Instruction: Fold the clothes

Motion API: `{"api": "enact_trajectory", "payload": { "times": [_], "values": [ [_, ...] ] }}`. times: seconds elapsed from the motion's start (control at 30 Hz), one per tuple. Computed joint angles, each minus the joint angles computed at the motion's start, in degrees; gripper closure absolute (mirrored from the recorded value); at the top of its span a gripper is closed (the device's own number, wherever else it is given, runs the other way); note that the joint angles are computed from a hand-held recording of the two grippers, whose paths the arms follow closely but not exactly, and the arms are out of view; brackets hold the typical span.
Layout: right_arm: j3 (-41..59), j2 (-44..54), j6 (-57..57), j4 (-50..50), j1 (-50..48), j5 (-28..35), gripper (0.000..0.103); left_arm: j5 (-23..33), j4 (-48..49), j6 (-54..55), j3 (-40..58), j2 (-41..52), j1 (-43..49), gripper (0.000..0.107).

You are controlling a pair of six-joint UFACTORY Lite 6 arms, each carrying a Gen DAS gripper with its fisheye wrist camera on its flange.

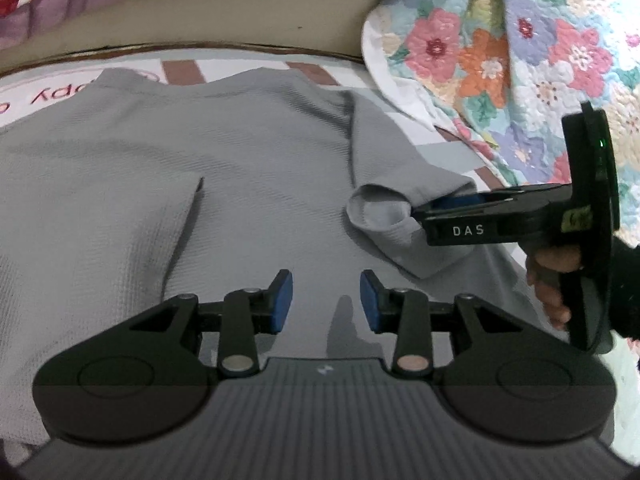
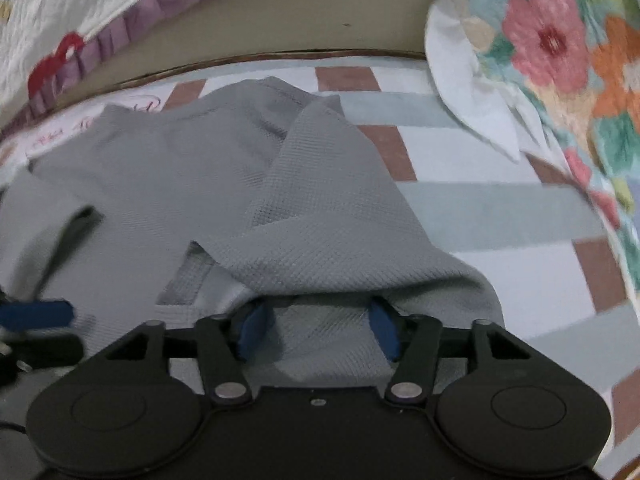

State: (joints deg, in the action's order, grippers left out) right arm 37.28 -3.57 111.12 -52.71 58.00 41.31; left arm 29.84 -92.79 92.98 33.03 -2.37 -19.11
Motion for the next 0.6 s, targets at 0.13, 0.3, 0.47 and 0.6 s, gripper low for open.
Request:
{"api": "enact_trajectory", "payload": {
  "times": [0.13,0.3,0.47,0.6],
  "values": [
    [-3.33,-4.10,3.24,-2.35,-0.73,-0.47,0.088,0.60,-0.39,0.09,0.54,0.19,-0.15,0.071],
    [-8.22,-16.49,3.23,-1.01,4.58,5.25,0.098,1.16,-1.30,1.20,0.66,0.40,-0.26,0.071],
    [-6.44,-23.82,7.44,2.67,22.06,20.01,0.098,4.14,-1.29,0.16,1.82,2.59,0.81,0.071],
    [-5.65,-25.08,6.21,7.49,29.70,23.36,0.098,5.59,-2.17,0.48,1.60,3.16,0.91,0.070]
  ]
}}
